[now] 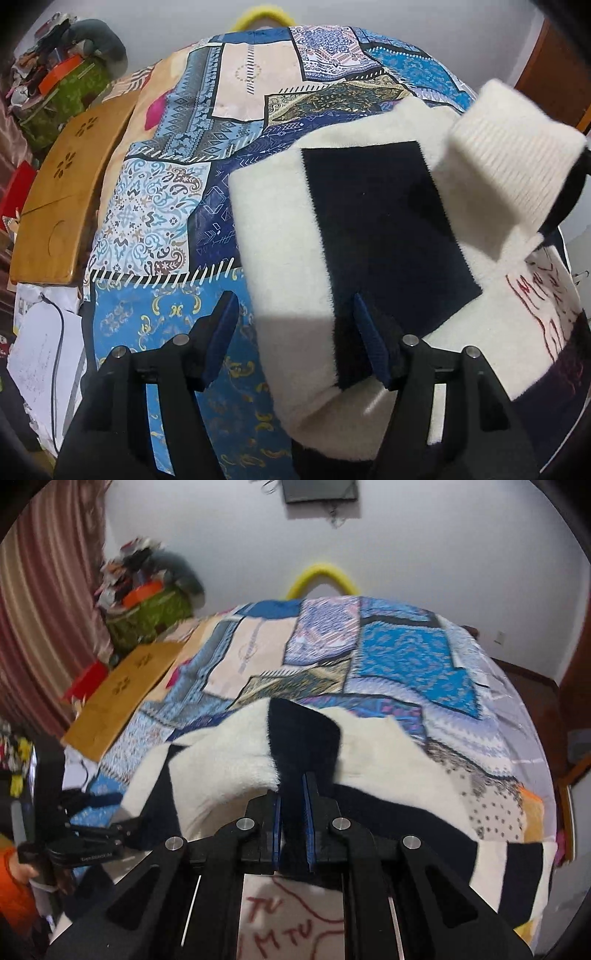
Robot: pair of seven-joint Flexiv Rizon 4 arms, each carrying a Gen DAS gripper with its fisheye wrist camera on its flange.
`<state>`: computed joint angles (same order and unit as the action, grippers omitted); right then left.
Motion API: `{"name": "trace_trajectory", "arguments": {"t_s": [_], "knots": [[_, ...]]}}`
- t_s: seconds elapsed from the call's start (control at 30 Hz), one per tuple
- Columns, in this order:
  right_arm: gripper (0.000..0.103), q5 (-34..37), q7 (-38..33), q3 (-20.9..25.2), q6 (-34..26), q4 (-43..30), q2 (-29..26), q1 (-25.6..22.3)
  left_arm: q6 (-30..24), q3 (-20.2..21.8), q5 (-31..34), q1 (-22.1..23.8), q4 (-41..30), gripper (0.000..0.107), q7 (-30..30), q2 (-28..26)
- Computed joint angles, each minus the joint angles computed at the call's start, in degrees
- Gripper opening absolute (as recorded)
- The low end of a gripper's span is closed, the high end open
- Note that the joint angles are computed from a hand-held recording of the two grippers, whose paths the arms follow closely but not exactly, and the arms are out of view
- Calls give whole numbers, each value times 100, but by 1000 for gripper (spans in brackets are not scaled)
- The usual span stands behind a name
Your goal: Fold small clothes
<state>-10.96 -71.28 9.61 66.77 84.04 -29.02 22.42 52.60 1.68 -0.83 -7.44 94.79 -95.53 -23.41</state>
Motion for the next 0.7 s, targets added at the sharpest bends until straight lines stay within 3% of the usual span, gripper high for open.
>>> {"name": "trace_trajectory", "arguments": {"t_s": [0.37, 0.47, 0.7], "knots": [[9, 861, 289, 236, 210, 642, 461, -578, -106, 84, 232, -67, -81, 71, -182, -13], [9, 725, 589, 3, 486, 1032, 691, -533, -142, 105, 337, -97, -118, 72, -225, -19], [9, 729, 502, 62, 357, 1296, 914, -797, -334, 157, 577, -182, -271, 71, -394, -23]]}}
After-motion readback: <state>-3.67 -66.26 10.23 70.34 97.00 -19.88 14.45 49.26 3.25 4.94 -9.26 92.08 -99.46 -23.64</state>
